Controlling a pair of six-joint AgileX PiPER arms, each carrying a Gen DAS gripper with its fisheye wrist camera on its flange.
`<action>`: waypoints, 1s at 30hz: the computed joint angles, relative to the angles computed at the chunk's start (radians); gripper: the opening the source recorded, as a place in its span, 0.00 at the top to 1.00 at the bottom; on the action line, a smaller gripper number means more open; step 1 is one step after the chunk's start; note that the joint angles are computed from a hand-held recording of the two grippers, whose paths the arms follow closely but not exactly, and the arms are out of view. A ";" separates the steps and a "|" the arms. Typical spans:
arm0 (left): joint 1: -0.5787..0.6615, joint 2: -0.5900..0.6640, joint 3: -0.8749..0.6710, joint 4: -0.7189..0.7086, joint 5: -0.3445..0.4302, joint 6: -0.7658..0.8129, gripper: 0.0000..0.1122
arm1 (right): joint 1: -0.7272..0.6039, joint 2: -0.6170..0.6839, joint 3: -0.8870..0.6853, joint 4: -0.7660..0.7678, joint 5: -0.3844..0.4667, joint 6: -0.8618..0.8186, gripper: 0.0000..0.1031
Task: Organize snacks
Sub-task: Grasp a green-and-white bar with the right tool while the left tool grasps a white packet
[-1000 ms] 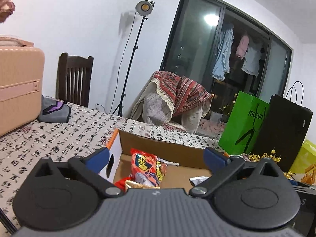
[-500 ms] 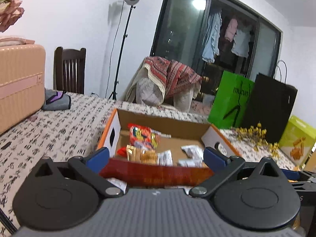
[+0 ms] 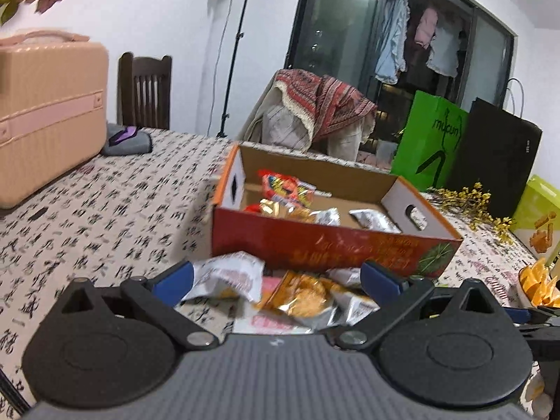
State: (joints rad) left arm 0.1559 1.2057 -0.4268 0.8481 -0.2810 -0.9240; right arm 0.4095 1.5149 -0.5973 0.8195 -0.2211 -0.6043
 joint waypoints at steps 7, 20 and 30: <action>0.105 0.010 0.031 0.144 -0.047 -0.090 0.08 | -0.029 0.051 -0.001 -0.315 0.001 0.318 0.51; 0.197 0.121 -0.045 0.310 -0.066 -0.211 0.08 | -0.014 -0.040 0.043 -0.153 -0.053 0.204 0.65; 0.048 0.353 -0.272 0.299 0.119 -0.317 0.08 | -0.046 -0.097 0.040 -0.177 -0.077 0.217 0.65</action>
